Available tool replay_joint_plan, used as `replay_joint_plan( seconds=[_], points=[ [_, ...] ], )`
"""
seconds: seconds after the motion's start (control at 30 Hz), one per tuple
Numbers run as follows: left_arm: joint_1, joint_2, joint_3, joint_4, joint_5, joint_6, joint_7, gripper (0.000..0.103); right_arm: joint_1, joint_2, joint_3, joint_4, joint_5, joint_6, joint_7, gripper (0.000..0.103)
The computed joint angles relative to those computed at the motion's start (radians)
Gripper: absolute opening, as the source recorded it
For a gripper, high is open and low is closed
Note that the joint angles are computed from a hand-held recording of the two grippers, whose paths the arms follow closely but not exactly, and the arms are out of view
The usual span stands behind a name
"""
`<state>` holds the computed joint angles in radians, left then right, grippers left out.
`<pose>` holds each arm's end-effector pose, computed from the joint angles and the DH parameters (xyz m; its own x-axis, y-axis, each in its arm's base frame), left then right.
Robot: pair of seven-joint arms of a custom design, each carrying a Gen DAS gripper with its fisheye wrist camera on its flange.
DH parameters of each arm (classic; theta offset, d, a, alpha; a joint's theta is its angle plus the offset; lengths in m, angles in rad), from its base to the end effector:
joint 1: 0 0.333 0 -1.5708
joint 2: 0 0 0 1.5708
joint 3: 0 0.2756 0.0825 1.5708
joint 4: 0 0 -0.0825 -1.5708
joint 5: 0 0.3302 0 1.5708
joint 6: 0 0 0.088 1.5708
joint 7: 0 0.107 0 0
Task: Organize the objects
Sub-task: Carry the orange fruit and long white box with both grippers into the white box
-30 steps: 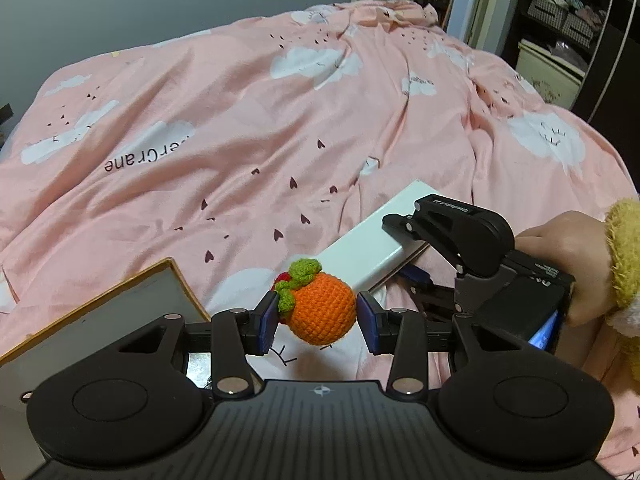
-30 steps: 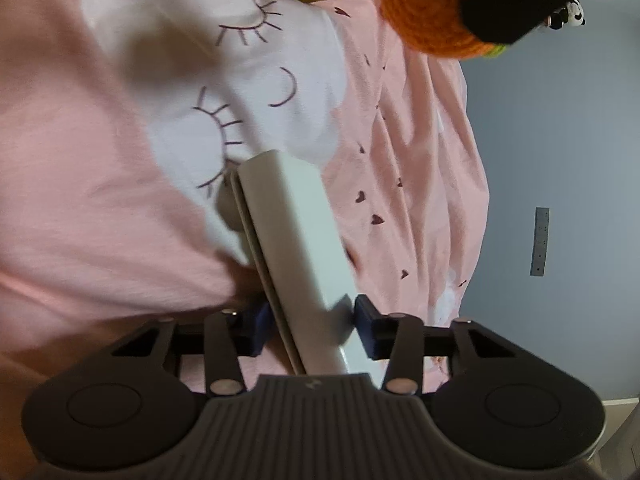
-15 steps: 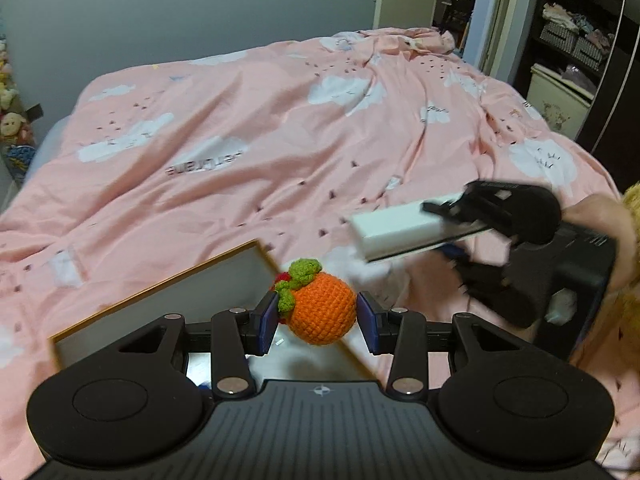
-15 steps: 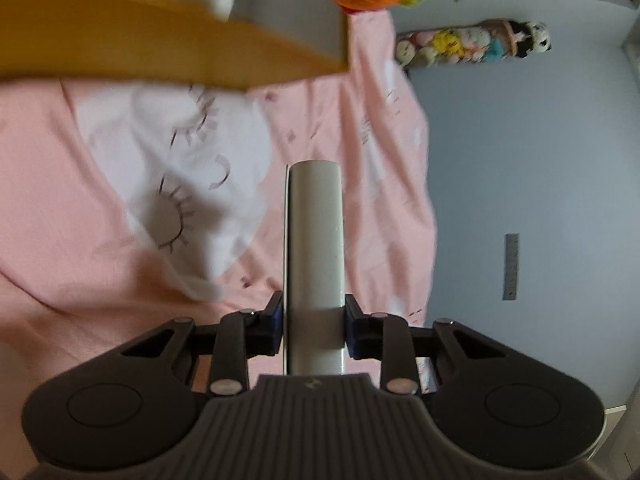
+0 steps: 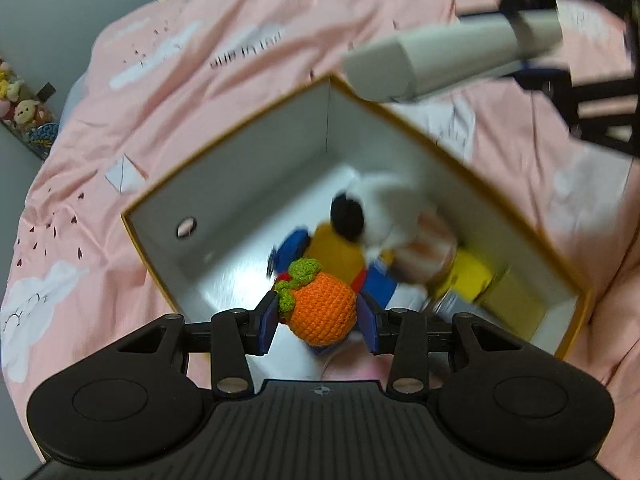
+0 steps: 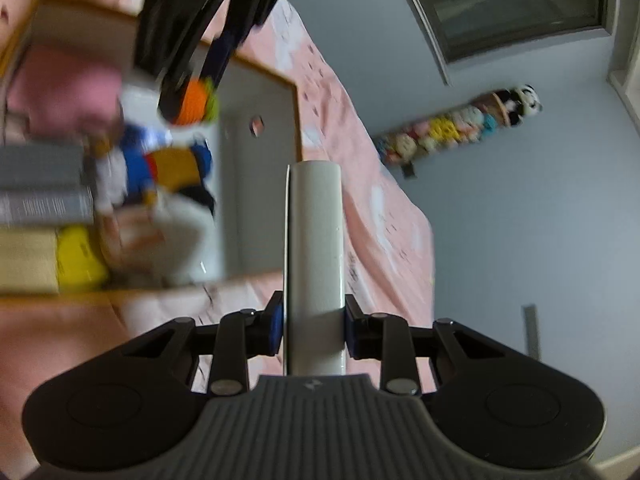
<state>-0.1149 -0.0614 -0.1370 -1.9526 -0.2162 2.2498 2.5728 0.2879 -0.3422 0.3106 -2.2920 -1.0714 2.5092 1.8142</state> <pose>0.5067 -0.1381 0.5184 -0.8841 -0.4316 -0.1793 -0.3538 0.8688 -0.3465 0.3662 0.2718 0.5185 0.4383 -0.3756 0.8166 -0.3003 -0.9175 -0.2608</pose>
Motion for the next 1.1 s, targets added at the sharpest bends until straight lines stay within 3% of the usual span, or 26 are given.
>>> replay_joint_plan(
  seconds=[0.13, 0.4, 0.63, 0.77, 0.87, 1.1],
  points=[
    [0.008, 0.024, 0.0, -0.001, 0.049, -0.004, -0.005, 0.048, 0.018, 0.105, -0.022, 0.097, 0.042, 0.045, -0.065, 0.031],
    [0.02, 0.037, -0.004, -0.014, 0.078, -0.016, 0.105, 0.048, 0.072, 0.299, -0.103, 0.242, 0.071, 0.139, -0.161, 0.031],
    [0.024, 0.03, -0.003, -0.032, 0.052, 0.01, 0.164, 0.051, 0.125, 0.431, -0.189, 0.315, 0.016, 0.214, -0.209, 0.031],
    [0.029, 0.038, 0.002, -0.012, 0.029, -0.019, 0.192, 0.057, 0.147, 0.476, -0.229, 0.332, -0.042, 0.242, -0.208, 0.031],
    [0.035, 0.052, 0.003, 0.018, 0.008, -0.04, 0.174, 0.058, 0.162, 0.505, -0.253, 0.342, -0.07, 0.258, -0.2, 0.031],
    [0.038, 0.087, -0.011, 0.065, 0.014, 0.003, 0.078, 0.057, 0.177, 0.552, -0.284, 0.37, -0.045, 0.278, -0.225, 0.031]
  ],
)
